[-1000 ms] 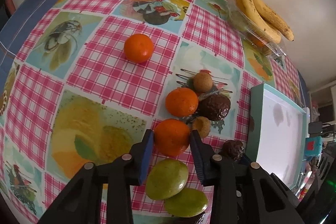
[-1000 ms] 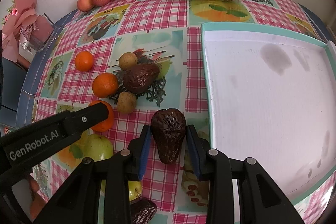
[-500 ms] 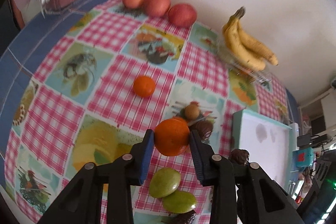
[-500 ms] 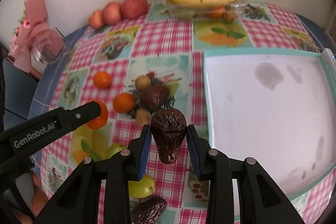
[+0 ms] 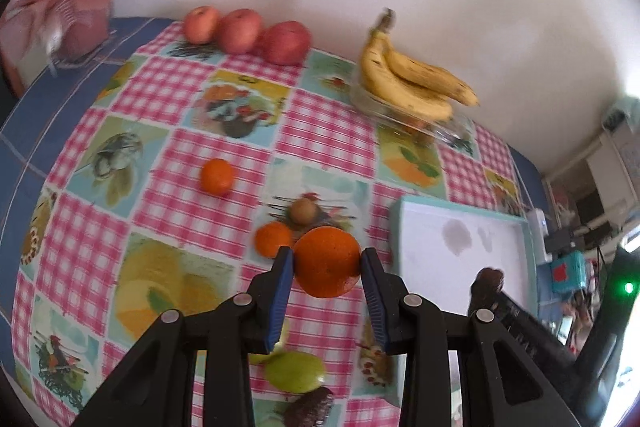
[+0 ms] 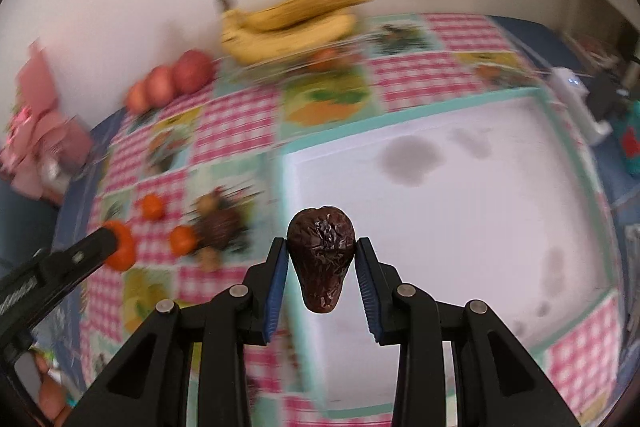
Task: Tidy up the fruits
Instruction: 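Carry the date in right tool and mandarin in left tool over the white tray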
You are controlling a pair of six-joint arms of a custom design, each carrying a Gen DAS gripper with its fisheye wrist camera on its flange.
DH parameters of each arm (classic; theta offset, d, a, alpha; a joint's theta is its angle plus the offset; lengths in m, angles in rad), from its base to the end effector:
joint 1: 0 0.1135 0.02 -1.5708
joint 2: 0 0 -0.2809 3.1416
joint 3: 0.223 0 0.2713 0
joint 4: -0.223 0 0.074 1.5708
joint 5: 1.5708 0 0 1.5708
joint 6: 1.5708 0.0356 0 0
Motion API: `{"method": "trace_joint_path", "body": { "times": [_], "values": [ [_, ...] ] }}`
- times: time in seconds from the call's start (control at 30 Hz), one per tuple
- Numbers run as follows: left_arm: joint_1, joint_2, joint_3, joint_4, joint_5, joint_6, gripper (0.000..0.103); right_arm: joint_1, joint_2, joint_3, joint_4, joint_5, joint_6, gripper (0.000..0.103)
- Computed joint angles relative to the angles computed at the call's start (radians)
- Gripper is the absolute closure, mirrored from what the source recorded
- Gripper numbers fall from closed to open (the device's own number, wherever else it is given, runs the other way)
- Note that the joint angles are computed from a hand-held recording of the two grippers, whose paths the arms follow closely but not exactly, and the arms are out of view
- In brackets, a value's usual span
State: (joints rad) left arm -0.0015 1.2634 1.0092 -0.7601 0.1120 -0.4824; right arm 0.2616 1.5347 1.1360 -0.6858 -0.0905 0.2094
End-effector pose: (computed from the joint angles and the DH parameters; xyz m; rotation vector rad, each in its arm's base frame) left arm 0.2639 -0.0044 0.2799 -0.5808 2.5442 -0.3206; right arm 0.3161 0.0880 0.2500 -0.0999 2.6748 0.2728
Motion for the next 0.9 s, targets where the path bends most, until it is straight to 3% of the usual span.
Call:
{"method": "trace_joint_path", "body": {
  "times": [0.4, 0.9],
  "values": [
    [-0.292, 0.100, 0.071, 0.039, -0.055, -0.074, 0.066, -0.324, -0.015, -0.005, -0.003, -0.069, -0.050, 0.067],
    [-0.465, 0.306, 0.114, 0.105, -0.099, -0.102, 0.066, -0.432, 0.045, -0.011, 0.027, -0.050, -0.098, 0.067]
  ]
}}
